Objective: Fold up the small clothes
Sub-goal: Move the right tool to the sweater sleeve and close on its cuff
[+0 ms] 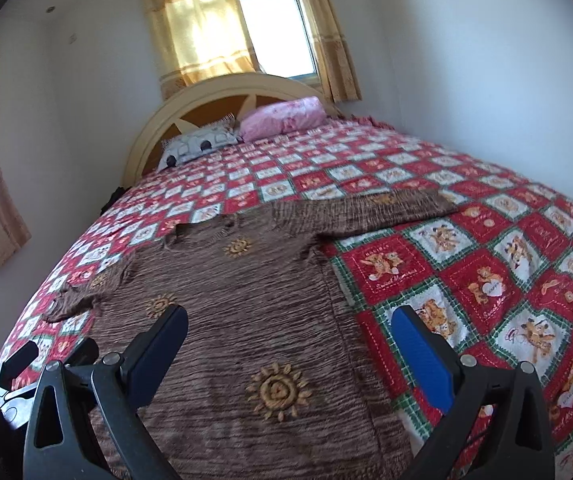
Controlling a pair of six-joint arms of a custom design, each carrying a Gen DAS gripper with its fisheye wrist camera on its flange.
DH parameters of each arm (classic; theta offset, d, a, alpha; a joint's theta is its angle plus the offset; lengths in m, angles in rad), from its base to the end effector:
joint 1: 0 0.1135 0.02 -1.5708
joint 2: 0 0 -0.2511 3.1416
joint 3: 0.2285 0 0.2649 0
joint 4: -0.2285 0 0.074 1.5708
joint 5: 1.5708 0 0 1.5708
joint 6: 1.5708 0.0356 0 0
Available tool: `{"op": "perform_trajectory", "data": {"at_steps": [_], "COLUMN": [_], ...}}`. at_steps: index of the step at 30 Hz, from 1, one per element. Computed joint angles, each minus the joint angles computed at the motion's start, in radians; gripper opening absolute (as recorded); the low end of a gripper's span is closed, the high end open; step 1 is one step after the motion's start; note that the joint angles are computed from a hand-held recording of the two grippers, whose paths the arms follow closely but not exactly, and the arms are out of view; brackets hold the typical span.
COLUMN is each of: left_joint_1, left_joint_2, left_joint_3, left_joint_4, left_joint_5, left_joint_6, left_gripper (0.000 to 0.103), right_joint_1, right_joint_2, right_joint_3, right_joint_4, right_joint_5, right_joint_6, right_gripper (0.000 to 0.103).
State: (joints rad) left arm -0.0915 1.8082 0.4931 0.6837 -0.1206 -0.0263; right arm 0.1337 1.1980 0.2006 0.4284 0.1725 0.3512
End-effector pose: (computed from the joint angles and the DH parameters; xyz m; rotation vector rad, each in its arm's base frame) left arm 0.2898 -0.0223 0.0586 0.0043 2.1977 0.0667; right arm 0.2097 0.0220 0.1044 0.3314 2.1061 0.1012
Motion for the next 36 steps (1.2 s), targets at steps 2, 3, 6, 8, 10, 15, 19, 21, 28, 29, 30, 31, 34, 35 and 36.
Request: {"op": "perform_trajectory", "data": {"at_steps": [2, 3, 6, 8, 10, 15, 19, 21, 28, 29, 30, 31, 34, 35, 36], "left_joint_1": [0.002, 0.006, 0.046, 0.079, 0.098, 0.122, 0.142, 0.150, 0.165, 0.165, 0.165, 0.167, 0.168, 0.171, 0.175], "left_joint_2": [0.034, 0.055, 0.115, 0.163, 0.208, 0.352, 0.426, 0.461, 0.560, 0.571, 0.581, 0.586, 0.599, 0.605, 0.613], "left_joint_3": [0.069, 0.112, 0.217, 0.295, 0.364, 0.573, 0.660, 0.689, 0.796, 0.804, 0.816, 0.821, 0.837, 0.846, 0.858], "left_joint_4": [-0.054, -0.088, -0.159, -0.199, -0.227, -0.326, -0.354, -0.359, -0.435, -0.438, -0.446, -0.451, -0.473, -0.483, -0.495], "left_joint_5": [-0.003, -0.002, 0.049, 0.068, 0.058, 0.023, 0.039, 0.045, 0.040, 0.040, 0.041, 0.045, 0.054, 0.063, 0.074], "left_joint_6": [-0.004, -0.002, 0.012, 0.021, 0.027, 0.026, 0.023, 0.014, -0.030, -0.033, -0.038, -0.040, -0.052, -0.053, -0.054], "left_gripper": [0.103, 0.103, 0.103, 0.103, 0.103, 0.103, 0.103, 0.103, 0.103, 0.103, 0.103, 0.103, 0.103, 0.103, 0.103], "right_joint_1": [-0.068, -0.100, -0.222, -0.326, -0.444, -0.661, -0.712, -0.715, -0.655, -0.645, -0.639, -0.634, -0.612, -0.604, -0.600], "right_joint_2": [0.110, 0.155, 0.270, 0.331, 0.399, 0.656, 0.893, 0.981, 1.273, 1.291, 1.295, 1.294, 1.315, 1.322, 1.321], "right_joint_3": [0.074, 0.105, 0.216, 0.277, 0.357, 0.680, 1.013, 1.143, 1.575, 1.599, 1.599, 1.594, 1.625, 1.631, 1.625], "right_joint_4": [0.005, 0.009, -0.012, -0.022, -0.047, -0.156, -0.332, -0.403, -0.682, -0.692, -0.681, -0.672, -0.712, -0.715, -0.707], "right_joint_5": [-0.072, -0.104, -0.213, -0.278, -0.353, -0.462, -0.503, -0.519, -0.372, -0.339, -0.320, -0.305, -0.227, -0.189, -0.167], "right_joint_6": [-0.019, -0.032, -0.065, -0.053, -0.030, 0.015, -0.004, -0.009, -0.100, -0.117, -0.128, -0.139, -0.216, -0.246, -0.264], "right_gripper": [0.102, 0.102, 0.102, 0.102, 0.102, 0.083, 0.069, 0.069, 0.069, 0.069, 0.069, 0.068, 0.048, 0.043, 0.036]}}
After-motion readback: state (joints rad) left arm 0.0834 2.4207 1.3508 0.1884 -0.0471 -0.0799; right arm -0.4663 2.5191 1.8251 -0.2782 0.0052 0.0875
